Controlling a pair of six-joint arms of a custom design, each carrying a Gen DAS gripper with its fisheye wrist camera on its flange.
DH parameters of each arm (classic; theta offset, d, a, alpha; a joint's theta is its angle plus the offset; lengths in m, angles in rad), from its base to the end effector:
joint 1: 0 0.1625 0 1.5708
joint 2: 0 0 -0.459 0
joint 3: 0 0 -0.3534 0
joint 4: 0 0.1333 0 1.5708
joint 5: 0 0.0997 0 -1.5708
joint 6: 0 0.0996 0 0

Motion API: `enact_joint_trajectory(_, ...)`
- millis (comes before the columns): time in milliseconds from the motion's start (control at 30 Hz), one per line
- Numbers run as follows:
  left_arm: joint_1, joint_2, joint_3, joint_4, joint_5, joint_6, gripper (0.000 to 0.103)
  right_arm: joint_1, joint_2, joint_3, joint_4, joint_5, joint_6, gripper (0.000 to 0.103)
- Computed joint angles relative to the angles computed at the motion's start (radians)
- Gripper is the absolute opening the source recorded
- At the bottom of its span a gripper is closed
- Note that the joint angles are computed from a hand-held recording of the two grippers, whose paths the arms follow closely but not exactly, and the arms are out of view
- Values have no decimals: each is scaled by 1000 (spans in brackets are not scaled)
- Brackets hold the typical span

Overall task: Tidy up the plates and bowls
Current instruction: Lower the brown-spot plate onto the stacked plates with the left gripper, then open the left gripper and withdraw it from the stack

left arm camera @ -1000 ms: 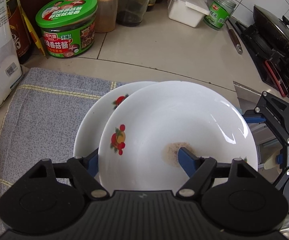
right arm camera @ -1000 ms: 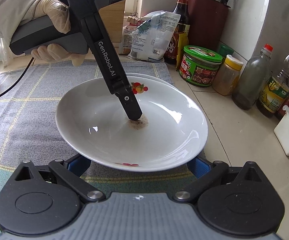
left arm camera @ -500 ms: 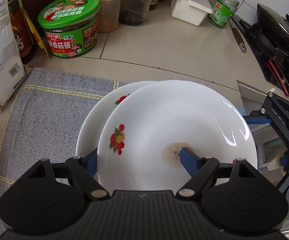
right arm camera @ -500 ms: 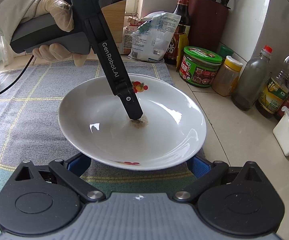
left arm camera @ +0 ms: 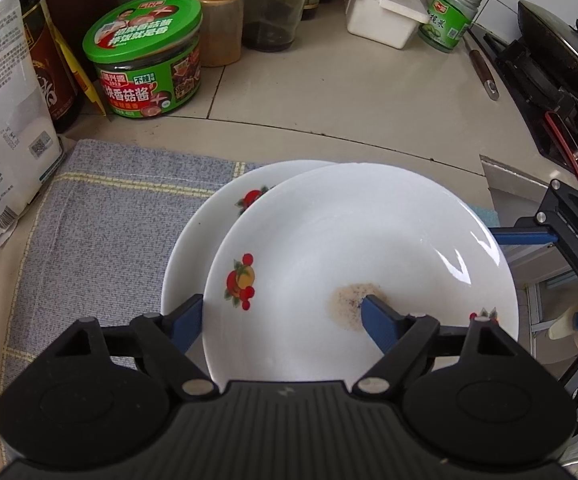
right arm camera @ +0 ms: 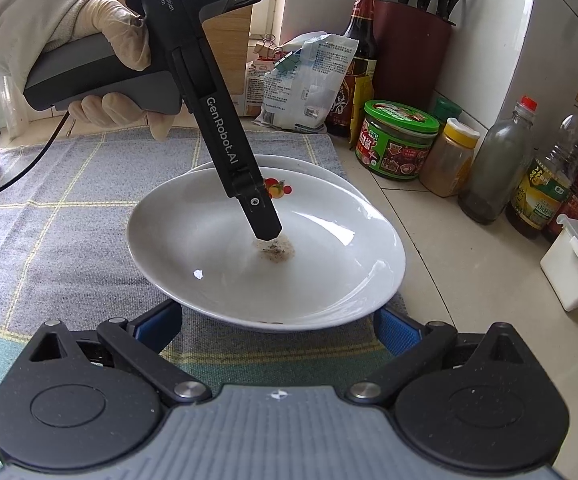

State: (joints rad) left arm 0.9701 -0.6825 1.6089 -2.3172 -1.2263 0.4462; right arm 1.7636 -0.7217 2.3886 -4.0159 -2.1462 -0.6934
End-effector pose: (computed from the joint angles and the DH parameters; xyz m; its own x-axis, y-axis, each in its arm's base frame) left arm -0.2296 -0.6304 0.0594 -0.4296 0.8752 -0.2225 0.8220 0.4810 0.3049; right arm 0.1620 -0.4170 0.1245 -0.6024 -0.2820 0.7467 -0.6780 0.6745 -0.2922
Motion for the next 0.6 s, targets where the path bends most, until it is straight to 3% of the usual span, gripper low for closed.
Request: enact_joint_trajectory(600,-4,-25,27,-39,-4,8,86,13,0,9,-25,-14,-12,103)
